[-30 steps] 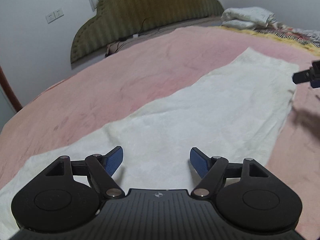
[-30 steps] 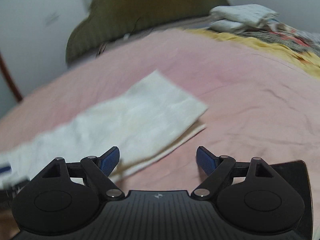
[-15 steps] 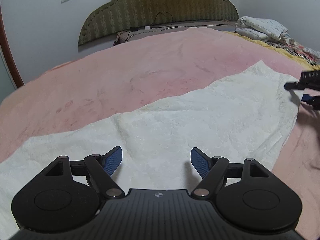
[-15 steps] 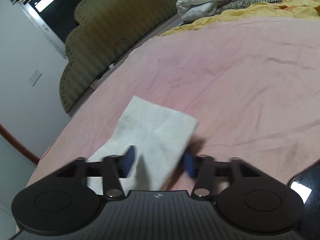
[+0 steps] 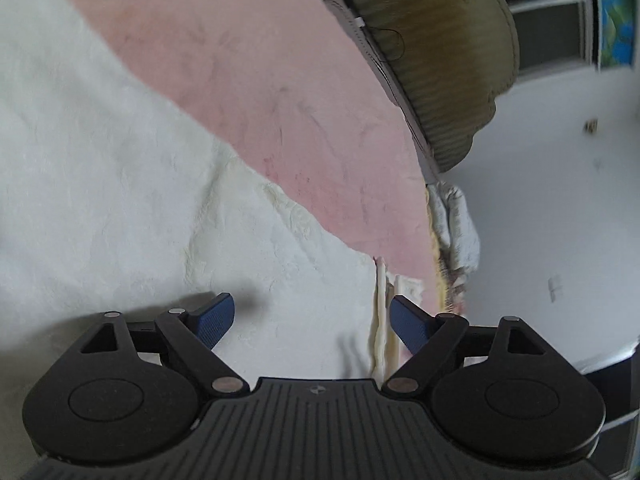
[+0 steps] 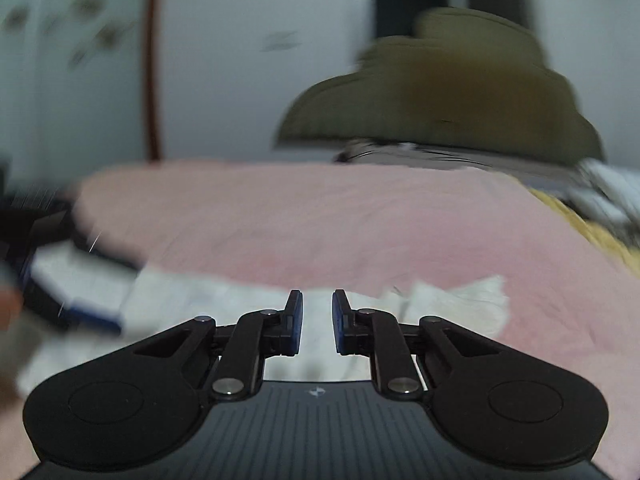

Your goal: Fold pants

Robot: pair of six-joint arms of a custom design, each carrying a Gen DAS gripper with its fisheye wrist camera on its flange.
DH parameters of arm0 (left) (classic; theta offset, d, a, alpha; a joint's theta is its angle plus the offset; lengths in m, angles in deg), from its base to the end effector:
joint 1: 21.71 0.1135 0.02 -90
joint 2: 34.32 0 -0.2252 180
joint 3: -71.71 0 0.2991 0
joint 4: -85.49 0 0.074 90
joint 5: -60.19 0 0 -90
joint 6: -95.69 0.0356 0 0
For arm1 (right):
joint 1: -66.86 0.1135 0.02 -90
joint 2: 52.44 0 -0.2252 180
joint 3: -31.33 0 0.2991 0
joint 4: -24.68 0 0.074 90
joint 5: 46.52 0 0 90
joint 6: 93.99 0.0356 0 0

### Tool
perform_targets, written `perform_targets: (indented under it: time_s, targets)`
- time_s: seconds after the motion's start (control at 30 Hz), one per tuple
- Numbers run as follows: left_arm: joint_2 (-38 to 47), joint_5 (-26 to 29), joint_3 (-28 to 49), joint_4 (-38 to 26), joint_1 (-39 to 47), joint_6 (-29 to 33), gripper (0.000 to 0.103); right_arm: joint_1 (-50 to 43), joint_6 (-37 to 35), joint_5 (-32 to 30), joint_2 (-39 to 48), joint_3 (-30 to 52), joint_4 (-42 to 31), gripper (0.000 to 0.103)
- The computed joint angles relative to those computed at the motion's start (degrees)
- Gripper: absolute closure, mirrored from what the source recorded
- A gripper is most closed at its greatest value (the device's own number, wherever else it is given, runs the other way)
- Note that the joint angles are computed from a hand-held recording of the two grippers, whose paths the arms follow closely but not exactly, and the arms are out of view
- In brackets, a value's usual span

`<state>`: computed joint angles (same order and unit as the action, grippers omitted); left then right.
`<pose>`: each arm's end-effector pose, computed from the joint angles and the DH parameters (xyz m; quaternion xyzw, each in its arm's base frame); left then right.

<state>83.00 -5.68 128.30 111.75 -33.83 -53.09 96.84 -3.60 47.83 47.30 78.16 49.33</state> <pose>0.3464 -0.0893 -0.0076 -0.2533 0.8331 -0.4149 0.2638 0.2915 0.1650 0.0450 -0.2002 0.8343 0.1029 0.5034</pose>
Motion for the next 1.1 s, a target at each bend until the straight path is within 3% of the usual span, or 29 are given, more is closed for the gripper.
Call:
perform_targets:
  time_s: [0.03,0.13,0.2,0.23,0.27,0.3,0.43,0.53,0.57,0.63,0.73,0.8,0.87,0.97,1.03,1.1]
  targets:
    - [0.30,-0.27,0.60,-0.66,-0.07,0.25,0.016,1.38,-1.91,0.36,1.95,1.84,-2.07,0.088]
    - [-0.33,-2.20,1.20,-2.87,-1.20,2.71,0.016,4.70,-2.33,10.44,6.33,4.10,-1.96,0.087]
    - [-0.51,-4.21,1.67,-3.77,-2.09,4.51,0.015,4.52,2.10,16.65,5.87,3.57,-1.73,0.077]
    - [-0.31,-5.39,2.23,-4.33,-2.66,5.02,0.015,3.93,4.51,19.01,5.49,3.63,-2.44,0.052]
    - [-0.14,-6.04,2.54,-4.56,-3.01,5.19,0.015,3.01,7.13,20.67,5.12,3.67,-3.51,0.016]
    - [0.27,-6.41,2.63,-4.07,-3.13,5.56,0.015,2.28,9.37,20.93,4.99,3.89,-4.43,0.007]
    - [0.03,-8.51,1.96,-3.89,-4.31,8.39,0.014,1.54,9.10,17.35,7.06,6.82,-6.09,0.007]
    - [-0.21,-8.86,2.01,-4.46,-4.58,9.10,0.014,3.36,4.60,28.62,16.34,16.50,-11.48,0.007]
    - [-0.50,-8.85,1.85,-4.77,-4.53,9.28,0.014,3.05,5.58,32.61,18.17,18.23,-13.60,0.007]
    - [-1.10,-9.08,0.70,-4.13,-4.23,9.89,0.014,0.22,12.51,32.98,14.80,13.92,-12.28,0.006]
    - [-0.51,-9.12,1.14,-4.08,-4.31,10.43,0.013,-6.27,25.49,27.03,5.73,3.35,-8.55,0.000]
    - [-0.76,-9.83,0.79,-4.03,-4.73,11.71,0.013,-11.26,32.00,18.67,-0.01,-4.20,-3.25,0.000]
    - [-0.90,-10.67,0.78,-4.35,-5.24,12.86,0.013,-19.43,38.98,1.28,-1.94,-9.54,4.54,0.000]
    - [-1.05,-11.12,0.75,-4.59,-5.53,13.42,0.013,-28.73,50.42,-22.22,4.93,-8.47,10.45,0.001]
    - [-0.90,-10.90,0.77,-4.50,-5.34,13.56,0.013,-29.41,53.12,-24.48,7.69,-9.30,15.96,0.000]
    - [-0.91,-11.31,0.84,-4.70,-5.52,13.76,0.013,-29.48,52.31,-26.52,7.35,-9.32,15.34,0.000]
